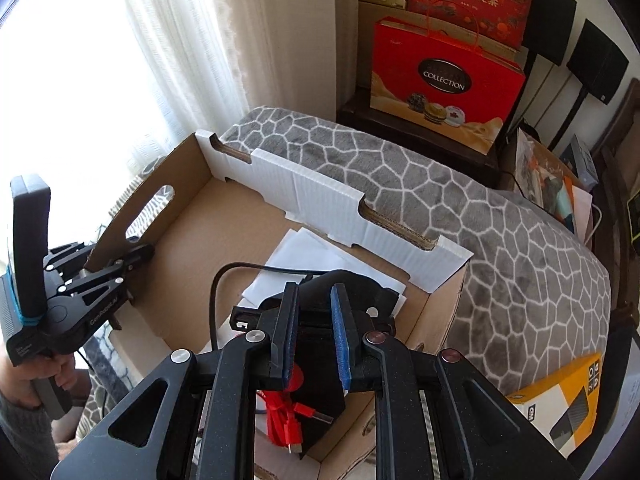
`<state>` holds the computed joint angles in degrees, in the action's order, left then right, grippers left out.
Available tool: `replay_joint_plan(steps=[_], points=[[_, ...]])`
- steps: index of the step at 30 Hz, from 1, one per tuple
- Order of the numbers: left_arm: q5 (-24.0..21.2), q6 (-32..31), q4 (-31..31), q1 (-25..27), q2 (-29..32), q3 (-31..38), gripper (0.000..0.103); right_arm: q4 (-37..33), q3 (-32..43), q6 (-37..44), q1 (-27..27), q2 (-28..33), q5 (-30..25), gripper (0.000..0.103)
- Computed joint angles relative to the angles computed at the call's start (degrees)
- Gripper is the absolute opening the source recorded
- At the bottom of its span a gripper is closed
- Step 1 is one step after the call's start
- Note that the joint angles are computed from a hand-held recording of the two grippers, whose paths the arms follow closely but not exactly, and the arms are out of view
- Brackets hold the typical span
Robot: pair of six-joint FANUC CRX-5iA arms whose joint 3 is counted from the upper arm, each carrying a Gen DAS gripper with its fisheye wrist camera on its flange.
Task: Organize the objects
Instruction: 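Press the cables down inside the tray with the right gripper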
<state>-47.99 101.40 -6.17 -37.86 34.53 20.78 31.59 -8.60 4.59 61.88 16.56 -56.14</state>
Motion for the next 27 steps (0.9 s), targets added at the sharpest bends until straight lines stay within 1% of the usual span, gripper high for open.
replay_joint_plan(steps=[3,5,10,14,16,27], points=[[0.0,0.0,0.0,0.0,0.0,-0.1,0.013,-0.3,0.0,-0.5,-0.3,0.2,-0.8,0.016],[0.0,0.1,0.1,-0.1,-0.1,-0.1,0.013,-0.1,-1.0,-1.7,-0.2,-0.8,-0.1,0.021],[0.0,0.1,0.0,-0.1,-0.1,-0.1,0.013,2.5,-3.5,-4.9,1.0,-3.8,-0.7,0.028],[0.0,0.1,0.1,-0.1,-0.1,-0.1,0.013,3.4,-4.7,-7.0,2.3,-6.3,-3.3,0.039],[-0.1,0.2,0.0,-0.1,-0.1,-0.1,0.013,3.2,-5.5,-7.9,2.9,-7.8,-4.5,0.042],[0.0,0.1,0.1,0.0,0.0,-0.1,0.013,3.2,-12.4,-15.3,5.7,-15.1,-9.0,0.042]])
